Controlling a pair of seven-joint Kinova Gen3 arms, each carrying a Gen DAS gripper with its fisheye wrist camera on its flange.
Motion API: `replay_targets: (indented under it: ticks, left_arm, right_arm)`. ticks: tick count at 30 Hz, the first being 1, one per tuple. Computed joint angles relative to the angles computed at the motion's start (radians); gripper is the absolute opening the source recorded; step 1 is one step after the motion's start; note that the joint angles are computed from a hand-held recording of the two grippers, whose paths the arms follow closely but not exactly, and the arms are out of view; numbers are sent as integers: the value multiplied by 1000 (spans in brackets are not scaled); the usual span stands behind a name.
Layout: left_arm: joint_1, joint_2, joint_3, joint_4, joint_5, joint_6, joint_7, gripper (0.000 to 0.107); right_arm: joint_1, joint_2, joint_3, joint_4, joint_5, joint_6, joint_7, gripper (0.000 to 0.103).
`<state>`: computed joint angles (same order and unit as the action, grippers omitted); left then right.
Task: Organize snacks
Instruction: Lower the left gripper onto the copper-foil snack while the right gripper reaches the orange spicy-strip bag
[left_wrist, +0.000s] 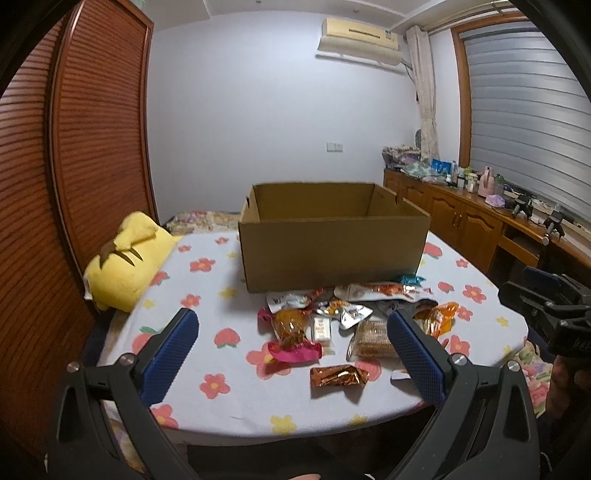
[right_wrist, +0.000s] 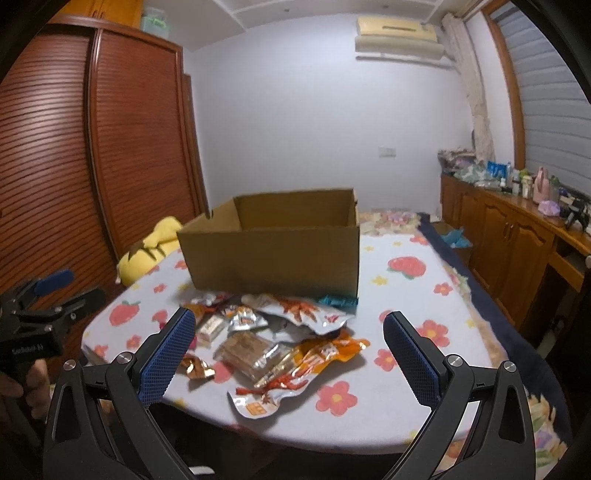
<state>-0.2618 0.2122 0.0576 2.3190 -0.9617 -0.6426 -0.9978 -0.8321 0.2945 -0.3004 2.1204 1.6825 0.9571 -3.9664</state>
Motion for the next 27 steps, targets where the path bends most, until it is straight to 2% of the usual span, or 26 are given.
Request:
replay_targets:
  ticks: [3,8,12,14,17,20,27]
  left_arm:
    - [10,30,13,-21,-5,30,6,102]
    - [17,84,49,-64,-27,88,35,102]
    - [21,124,82,-94,-46,141,52,102]
    - [-4,142,124,-118,-102,179,109,99]
    - [-22,174,166,-155,-180,226,187,97]
    - [-51,195,197,-173,-263,234,272,95]
    - [-18,225,182,-204,-319,269,340,94]
  right_arm:
    - [38,16,6,-4,11,-83,21,99]
    - [77,50,15,-23,10,-169,52,99]
    - [124,74,19,-48,0,-249,90,94]
    - [141,89,46,-77,-42,-323,155,94]
    - [173,111,55,-98,-56,-386,183,94]
    - [178,126,72,-114,-81,-413,215,94]
    - [154,153,113,-143,-175,-434,308,94]
